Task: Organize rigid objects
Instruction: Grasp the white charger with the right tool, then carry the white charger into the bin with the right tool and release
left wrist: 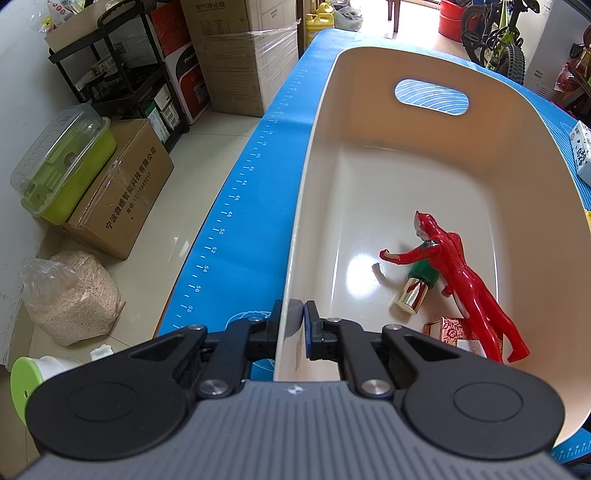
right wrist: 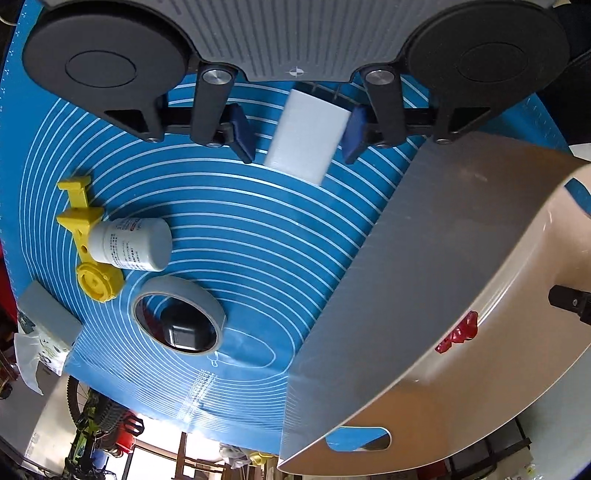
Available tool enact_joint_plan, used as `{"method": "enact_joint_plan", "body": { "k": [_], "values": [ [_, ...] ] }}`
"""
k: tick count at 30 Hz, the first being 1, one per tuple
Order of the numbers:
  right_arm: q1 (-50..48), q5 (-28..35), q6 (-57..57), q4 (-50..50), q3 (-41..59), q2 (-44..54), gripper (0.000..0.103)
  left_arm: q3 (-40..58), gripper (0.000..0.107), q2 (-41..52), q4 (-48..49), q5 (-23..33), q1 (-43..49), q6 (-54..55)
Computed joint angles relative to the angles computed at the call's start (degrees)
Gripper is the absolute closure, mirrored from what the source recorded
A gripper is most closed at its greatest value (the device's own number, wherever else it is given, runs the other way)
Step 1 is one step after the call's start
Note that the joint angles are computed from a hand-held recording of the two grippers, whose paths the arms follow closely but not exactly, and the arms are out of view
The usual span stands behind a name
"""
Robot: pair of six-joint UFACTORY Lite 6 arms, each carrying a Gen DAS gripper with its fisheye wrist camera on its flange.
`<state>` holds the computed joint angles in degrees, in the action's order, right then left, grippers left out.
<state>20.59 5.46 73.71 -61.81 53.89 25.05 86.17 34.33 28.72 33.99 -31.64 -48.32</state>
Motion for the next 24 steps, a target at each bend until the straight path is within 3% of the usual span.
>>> {"method": "enact_joint_plan", "body": {
  "k": [4,7,14,18,24],
  "values": [
    [0.27,0.10,0.20,-0.17,-0.55,-0.79,0.061,0.05,0.095,0.03,0.02,0.05,-0.02,-0.03],
    [-0.27,0.28,-0.48,-0.33,0.03,-0.33,0.061,0.03,0.095,0.01,0.05,0.07,-0.01,-0.03],
    [-0.90,1.95,12.26,-12.07,-1.01,-3.61,0.061,0.04,0.095,0.03,0.01,0.02,-0.01,-0.02],
    [-0.34,3.92,27.47,-25.73,-2.56,-7.05,0.061,0.05,0.095,0.03,0.01,0.04,0.00,-0.01],
    [1.23,8.55,42.02,-37.70,-4.10,-12.59,0.061,0.04,0.095,0.04,0.04,0.04,0.00,-0.02]
  ]
}}
